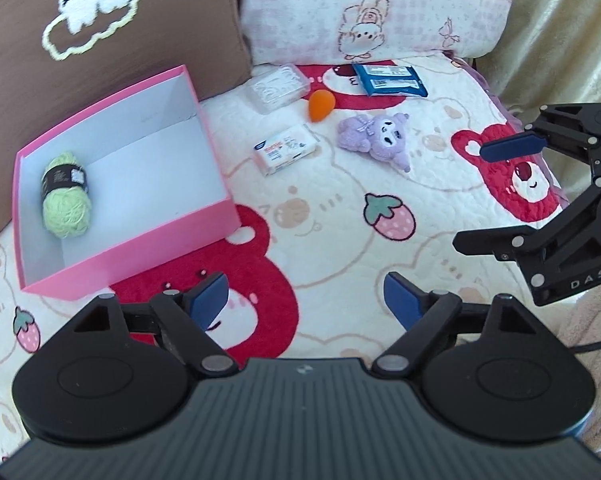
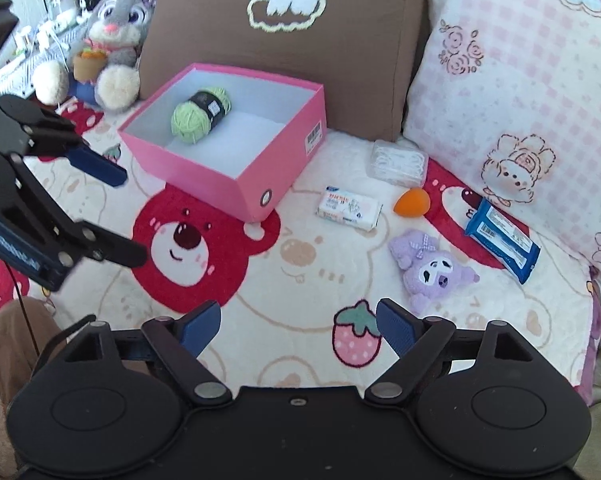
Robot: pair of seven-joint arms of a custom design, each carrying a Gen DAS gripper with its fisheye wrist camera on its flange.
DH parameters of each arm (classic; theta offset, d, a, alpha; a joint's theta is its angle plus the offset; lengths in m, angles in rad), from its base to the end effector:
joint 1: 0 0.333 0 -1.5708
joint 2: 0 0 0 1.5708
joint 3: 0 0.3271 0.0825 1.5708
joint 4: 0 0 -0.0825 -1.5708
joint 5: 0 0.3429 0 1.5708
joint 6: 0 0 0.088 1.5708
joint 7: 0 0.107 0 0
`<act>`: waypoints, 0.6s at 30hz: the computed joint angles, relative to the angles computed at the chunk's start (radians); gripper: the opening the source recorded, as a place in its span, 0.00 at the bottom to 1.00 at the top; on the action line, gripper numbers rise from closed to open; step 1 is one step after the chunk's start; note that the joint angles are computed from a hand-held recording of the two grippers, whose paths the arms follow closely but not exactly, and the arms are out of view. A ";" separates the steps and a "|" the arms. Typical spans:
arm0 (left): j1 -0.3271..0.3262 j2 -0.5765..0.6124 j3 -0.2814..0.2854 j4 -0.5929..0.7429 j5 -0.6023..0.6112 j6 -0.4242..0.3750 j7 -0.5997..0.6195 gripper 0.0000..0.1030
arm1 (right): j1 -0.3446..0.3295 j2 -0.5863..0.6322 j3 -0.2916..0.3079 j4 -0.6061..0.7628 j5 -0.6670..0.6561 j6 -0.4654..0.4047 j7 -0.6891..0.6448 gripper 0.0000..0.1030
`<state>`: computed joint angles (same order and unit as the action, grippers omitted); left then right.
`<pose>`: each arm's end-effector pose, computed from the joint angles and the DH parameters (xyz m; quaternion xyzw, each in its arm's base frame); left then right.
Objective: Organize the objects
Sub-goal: 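Withdraw the right tool from the box toward the purple plush toy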
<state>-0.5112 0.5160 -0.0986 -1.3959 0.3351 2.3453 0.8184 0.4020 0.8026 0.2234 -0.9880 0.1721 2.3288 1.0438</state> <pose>0.5929 -0.3884 0.4815 -0.6800 0.6909 -0.2007 0.1412 0.6664 0.3942 0.4686 -0.9070 0.2877 -0.0762 0.2978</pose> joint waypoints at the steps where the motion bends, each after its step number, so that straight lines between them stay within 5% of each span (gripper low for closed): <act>1: 0.000 0.016 0.001 0.017 0.002 0.013 0.003 0.86 | -0.012 -0.010 0.011 -0.031 0.016 0.042 -0.016 0.86; 13: -0.003 0.215 0.046 0.259 -0.025 0.088 -0.020 0.93 | -0.031 0.043 0.009 -0.076 -0.009 0.307 -0.007 0.86; 18: -0.008 0.343 0.057 0.452 -0.079 0.040 0.000 0.93 | -0.012 0.055 -0.033 -0.131 -0.115 0.522 0.050 0.86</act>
